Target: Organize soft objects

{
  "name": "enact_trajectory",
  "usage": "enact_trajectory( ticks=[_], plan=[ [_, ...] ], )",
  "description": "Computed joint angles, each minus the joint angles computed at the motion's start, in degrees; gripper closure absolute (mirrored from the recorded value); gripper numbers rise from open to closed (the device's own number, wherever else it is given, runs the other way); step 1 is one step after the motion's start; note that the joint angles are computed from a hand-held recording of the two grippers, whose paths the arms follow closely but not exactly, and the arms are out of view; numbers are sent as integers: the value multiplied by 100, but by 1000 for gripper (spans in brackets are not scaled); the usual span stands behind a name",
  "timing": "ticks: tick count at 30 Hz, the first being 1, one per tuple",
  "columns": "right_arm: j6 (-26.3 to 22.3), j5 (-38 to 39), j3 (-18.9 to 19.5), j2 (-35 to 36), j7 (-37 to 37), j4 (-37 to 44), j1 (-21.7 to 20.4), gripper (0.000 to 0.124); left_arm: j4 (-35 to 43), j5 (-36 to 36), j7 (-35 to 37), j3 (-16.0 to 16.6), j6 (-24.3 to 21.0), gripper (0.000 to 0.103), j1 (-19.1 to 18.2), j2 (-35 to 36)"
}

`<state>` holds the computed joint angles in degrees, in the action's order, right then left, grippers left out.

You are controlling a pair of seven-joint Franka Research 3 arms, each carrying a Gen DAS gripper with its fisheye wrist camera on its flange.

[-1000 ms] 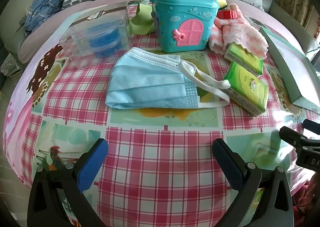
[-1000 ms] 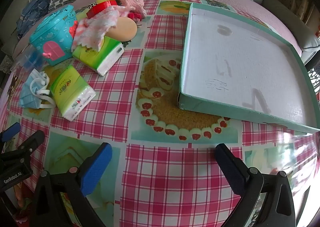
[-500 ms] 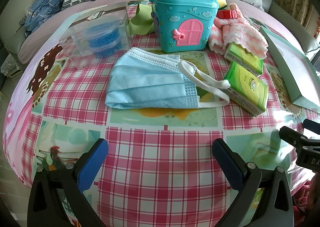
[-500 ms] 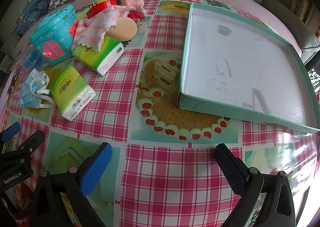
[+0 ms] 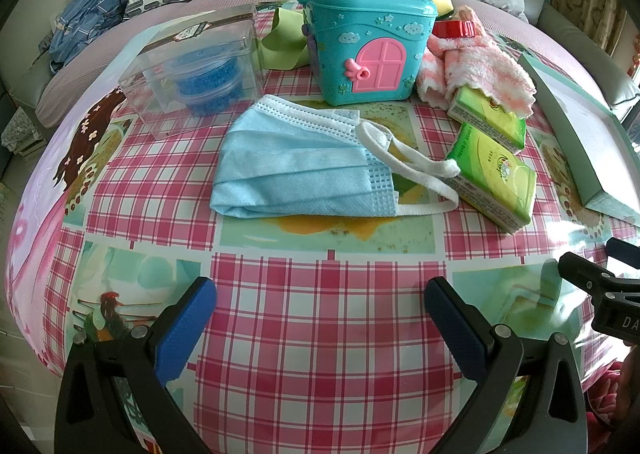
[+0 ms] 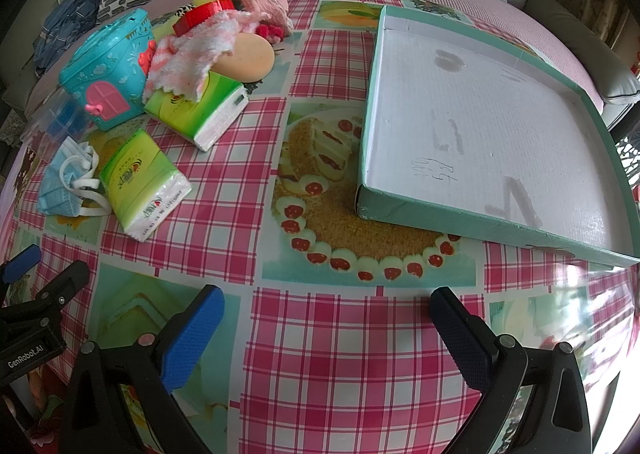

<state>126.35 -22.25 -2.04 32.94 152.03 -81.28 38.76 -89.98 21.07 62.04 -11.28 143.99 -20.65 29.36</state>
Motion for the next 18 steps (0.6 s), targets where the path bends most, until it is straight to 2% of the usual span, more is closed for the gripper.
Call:
enact_trajectory(
  ticks=[18],
  plan=[
    [-3,2,-4,6,-5,8,2,21,-7,-29,44,-9,23,0,16,1]
  ],
)
